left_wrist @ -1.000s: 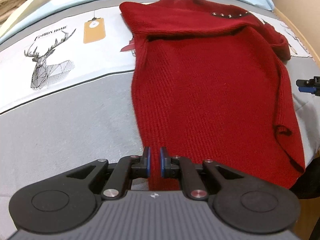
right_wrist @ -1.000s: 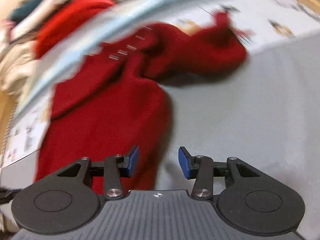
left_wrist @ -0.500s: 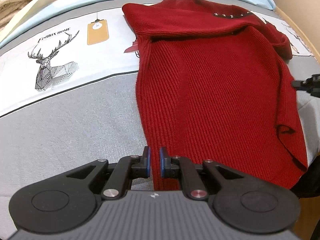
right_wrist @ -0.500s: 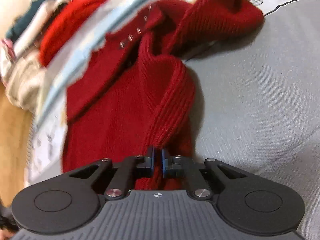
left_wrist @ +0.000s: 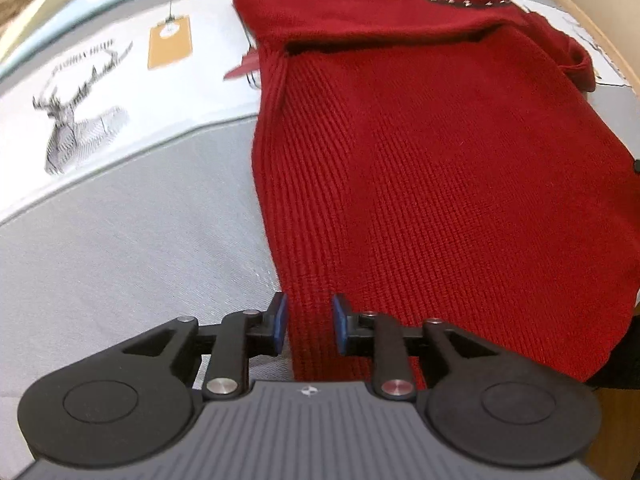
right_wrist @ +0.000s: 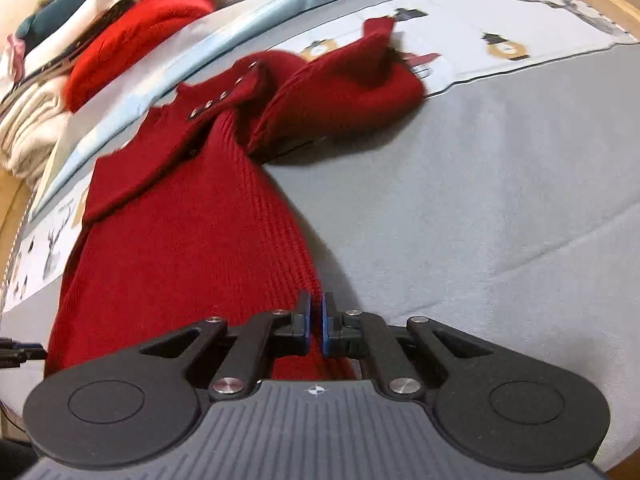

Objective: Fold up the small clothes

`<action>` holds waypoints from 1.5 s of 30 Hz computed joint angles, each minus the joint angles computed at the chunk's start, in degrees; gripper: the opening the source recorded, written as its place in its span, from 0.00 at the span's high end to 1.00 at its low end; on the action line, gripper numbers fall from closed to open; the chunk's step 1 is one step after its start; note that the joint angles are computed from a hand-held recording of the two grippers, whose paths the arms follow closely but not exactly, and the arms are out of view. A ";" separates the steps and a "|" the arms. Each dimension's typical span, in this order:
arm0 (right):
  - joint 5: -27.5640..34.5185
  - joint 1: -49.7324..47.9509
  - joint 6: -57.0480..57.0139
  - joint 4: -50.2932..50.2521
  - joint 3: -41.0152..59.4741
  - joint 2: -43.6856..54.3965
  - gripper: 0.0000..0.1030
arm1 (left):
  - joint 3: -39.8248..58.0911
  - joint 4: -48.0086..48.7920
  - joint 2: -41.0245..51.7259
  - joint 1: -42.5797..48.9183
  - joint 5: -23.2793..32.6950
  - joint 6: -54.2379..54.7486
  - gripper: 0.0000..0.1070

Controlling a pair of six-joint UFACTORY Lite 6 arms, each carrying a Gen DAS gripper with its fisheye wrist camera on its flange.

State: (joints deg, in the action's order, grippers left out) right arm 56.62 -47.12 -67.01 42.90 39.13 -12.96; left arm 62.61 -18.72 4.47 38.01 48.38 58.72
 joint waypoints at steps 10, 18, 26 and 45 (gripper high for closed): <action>-14.65 15.62 12.29 -8.88 -4.66 -1.37 0.80 | -2.37 2.95 2.55 -0.13 -2.87 -1.92 0.92; -17.17 17.77 14.35 -5.19 -2.04 -4.40 0.82 | -6.67 10.40 -2.25 1.33 -4.14 -0.73 0.94; -24.21 21.13 11.04 14.56 7.26 5.04 0.49 | -3.98 -2.45 -6.81 -5.44 -12.56 -1.85 0.84; -41.28 28.24 14.23 21.21 29.23 29.53 0.87 | 57.38 15.67 50.31 -51.29 -24.41 -49.31 0.52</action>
